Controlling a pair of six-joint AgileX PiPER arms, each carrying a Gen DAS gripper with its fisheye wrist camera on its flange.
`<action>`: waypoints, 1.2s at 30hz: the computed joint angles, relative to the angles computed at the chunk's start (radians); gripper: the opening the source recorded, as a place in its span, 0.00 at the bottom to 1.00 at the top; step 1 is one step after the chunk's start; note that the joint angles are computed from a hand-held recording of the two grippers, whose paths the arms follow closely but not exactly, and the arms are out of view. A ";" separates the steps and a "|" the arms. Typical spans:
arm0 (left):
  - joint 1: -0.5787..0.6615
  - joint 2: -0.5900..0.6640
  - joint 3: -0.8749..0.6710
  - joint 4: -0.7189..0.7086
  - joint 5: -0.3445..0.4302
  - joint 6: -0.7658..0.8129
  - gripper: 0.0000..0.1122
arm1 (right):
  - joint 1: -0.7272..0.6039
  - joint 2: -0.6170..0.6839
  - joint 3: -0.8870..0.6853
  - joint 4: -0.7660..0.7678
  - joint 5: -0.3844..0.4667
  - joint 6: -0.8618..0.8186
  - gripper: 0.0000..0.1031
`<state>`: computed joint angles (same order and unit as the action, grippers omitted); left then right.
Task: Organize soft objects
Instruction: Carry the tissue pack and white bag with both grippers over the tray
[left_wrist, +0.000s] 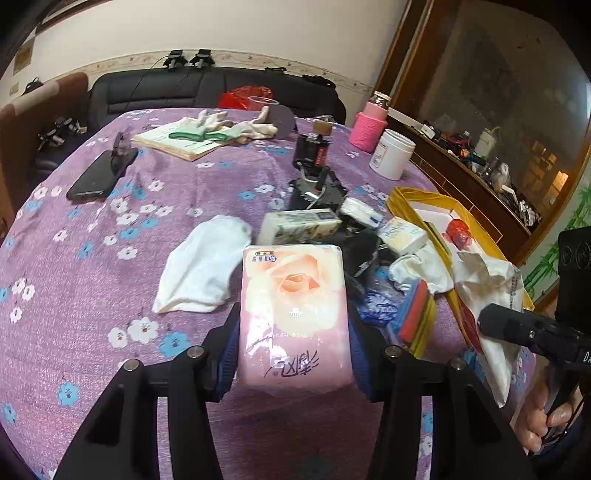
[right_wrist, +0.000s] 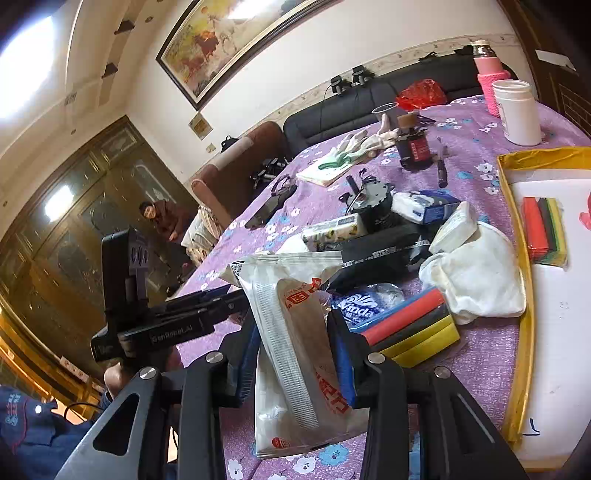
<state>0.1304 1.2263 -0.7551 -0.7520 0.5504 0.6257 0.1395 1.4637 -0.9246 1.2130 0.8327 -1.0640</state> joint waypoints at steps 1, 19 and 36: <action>-0.013 0.000 -0.005 0.011 -0.001 -0.015 0.45 | -0.007 0.000 -0.001 0.004 0.005 -0.003 0.39; -0.486 0.185 -0.292 0.494 -0.057 -0.581 0.45 | -0.322 -0.001 -0.047 0.038 0.081 -0.028 0.39; -0.735 0.665 -0.800 0.518 0.057 -0.686 0.45 | -0.519 0.216 -0.407 -0.475 -0.043 0.428 0.39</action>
<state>-0.6045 1.8916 -1.5554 -0.2339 0.6071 -0.0603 -0.3791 1.6800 -1.3313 0.7376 0.7899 -0.6356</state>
